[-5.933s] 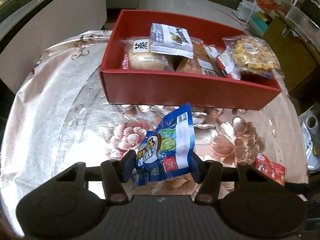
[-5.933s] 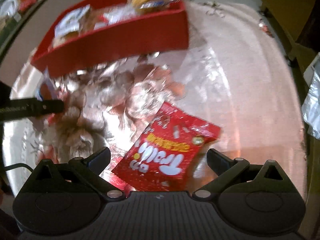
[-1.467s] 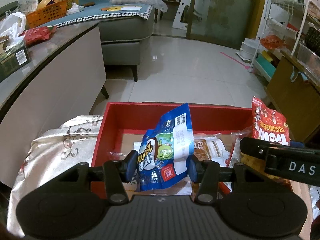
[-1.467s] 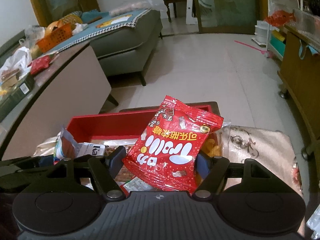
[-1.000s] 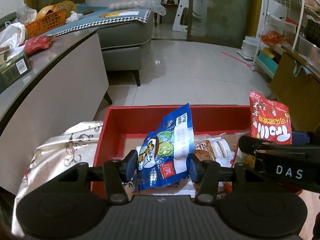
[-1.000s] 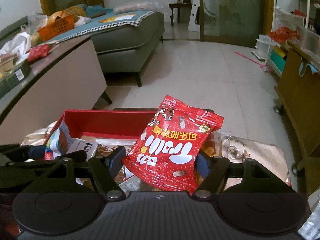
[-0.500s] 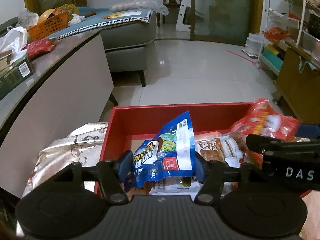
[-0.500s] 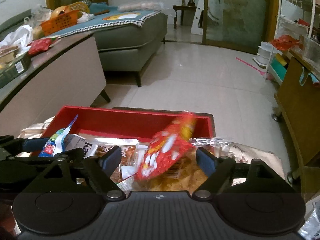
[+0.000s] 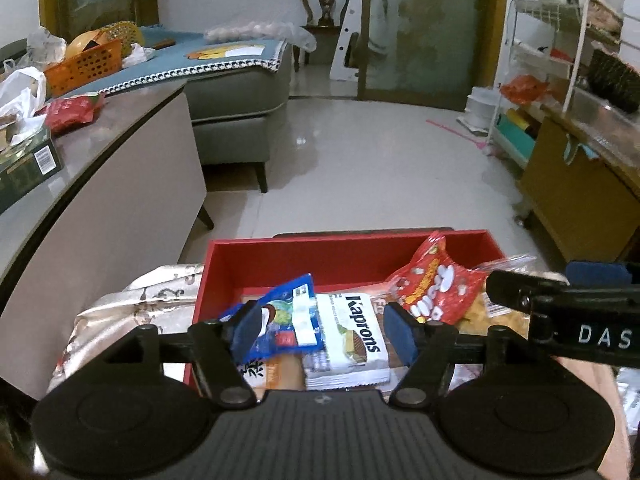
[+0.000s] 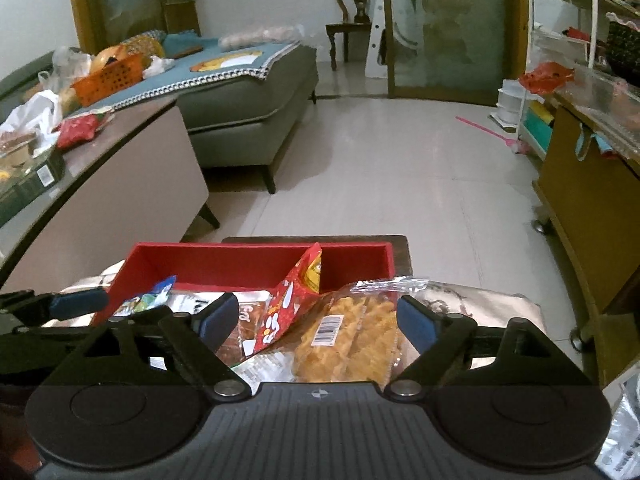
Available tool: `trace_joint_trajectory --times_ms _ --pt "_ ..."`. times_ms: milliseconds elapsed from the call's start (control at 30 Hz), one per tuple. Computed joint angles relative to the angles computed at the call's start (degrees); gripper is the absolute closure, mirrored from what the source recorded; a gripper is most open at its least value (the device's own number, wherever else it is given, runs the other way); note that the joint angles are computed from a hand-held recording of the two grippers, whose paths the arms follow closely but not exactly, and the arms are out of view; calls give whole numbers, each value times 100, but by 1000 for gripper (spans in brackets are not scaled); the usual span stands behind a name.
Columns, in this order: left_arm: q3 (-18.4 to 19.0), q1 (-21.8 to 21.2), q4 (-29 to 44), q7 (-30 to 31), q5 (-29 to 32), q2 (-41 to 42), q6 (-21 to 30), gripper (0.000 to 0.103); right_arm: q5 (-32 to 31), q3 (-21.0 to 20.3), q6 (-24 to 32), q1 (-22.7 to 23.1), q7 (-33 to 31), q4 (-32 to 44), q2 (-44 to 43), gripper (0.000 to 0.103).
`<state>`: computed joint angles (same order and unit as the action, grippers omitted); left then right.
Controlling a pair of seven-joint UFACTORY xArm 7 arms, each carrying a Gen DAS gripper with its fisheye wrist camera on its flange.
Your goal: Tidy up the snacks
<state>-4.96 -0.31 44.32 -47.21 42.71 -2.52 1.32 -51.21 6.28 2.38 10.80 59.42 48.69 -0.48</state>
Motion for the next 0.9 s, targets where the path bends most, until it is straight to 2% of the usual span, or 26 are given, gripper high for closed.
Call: trace_joint_trajectory --times_ms 100,167,233,400,567,667,767,900 --pt "146 -240 -224 950 -1147 -186 -84 42 158 27 -7 -25 -113 -154 -169 13" --pt "177 -323 -375 1323 -1651 -334 -86 42 474 81 -2 -54 -345 -308 -309 13" --pt "99 -301 -522 1461 -1911 -506 -25 42 725 184 47 -134 -460 -453 -456 13" --pt "-374 46 -953 1499 -2084 -989 138 42 1250 430 226 -305 -737 -835 -875 12" --pt "-699 240 -1353 1556 -2256 -1449 275 42 1994 580 438 -286 -1161 -1247 -1294 10" --pt "-740 218 -1532 1629 -2385 -1700 377 42 2246 789 619 -343 -1301 -1414 -1481 10" --pt "-813 243 -1703 1675 -2465 -1926 444 34 2485 899 750 -326 -1436 -1552 -1652 10" --pt "-988 333 -1964 1681 -2481 -2228 483 34 2849 946 811 -200 -1608 -1756 -1902 9"
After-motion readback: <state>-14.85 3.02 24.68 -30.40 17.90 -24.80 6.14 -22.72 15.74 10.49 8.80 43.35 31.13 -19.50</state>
